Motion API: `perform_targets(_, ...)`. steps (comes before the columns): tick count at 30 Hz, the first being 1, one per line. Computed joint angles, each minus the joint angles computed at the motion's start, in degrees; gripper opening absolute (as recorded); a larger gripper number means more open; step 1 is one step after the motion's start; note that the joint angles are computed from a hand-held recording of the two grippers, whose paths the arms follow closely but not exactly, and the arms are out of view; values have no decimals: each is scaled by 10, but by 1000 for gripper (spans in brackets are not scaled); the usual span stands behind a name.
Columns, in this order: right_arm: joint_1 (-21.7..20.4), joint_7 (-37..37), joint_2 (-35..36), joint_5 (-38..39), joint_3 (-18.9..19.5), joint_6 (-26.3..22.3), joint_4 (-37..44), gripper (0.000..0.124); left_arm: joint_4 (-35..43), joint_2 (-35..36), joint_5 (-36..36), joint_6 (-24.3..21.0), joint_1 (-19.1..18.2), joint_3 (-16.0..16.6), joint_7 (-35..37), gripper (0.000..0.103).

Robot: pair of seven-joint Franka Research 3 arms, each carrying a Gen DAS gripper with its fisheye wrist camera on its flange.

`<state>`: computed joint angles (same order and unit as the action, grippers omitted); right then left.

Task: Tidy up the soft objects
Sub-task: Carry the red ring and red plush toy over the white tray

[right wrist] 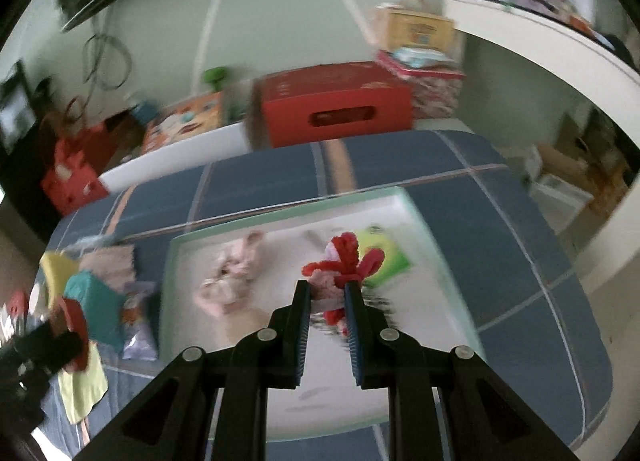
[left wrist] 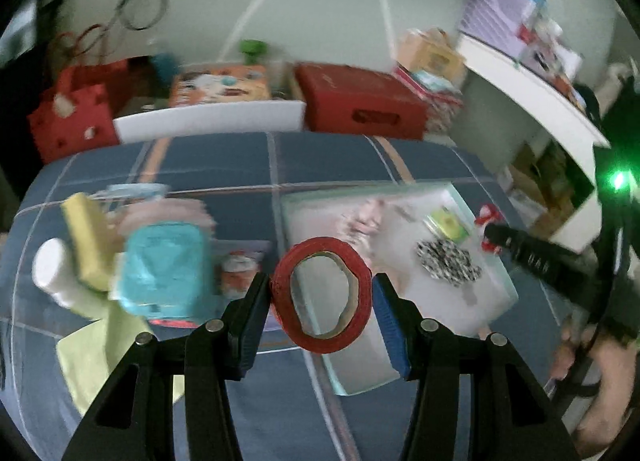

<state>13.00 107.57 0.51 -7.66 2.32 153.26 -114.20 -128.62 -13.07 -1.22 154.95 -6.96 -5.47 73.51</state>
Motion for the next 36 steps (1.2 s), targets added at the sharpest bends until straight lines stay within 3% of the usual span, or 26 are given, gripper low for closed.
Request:
perform_targets(6,-19,60,4,-42,-15,-24,2,18,39,60,-48,-9,-20,-4,54,53)
perform_targets(15,-25,39,47,5,-25,-66,23,18,76,122,-41,-38,1,-27,50,54)
perform_targets(28,-23,46,46,4,-30,-72,22,21,82,128,-49,-59,9,-37,54,54)
perform_targets(31,-21,52,42,-5,-30,-79,24,21,80,121,-63,-56,9,-36,63,66)
perform_targets(33,-20,59,39,-17,-29,-83,26,29,77,115,-56,-50,8,-35,58,72)
perform_targets(36,-16,76,35,-41,-27,-91,30,57,73,108,-38,-41,8,-34,45,73)
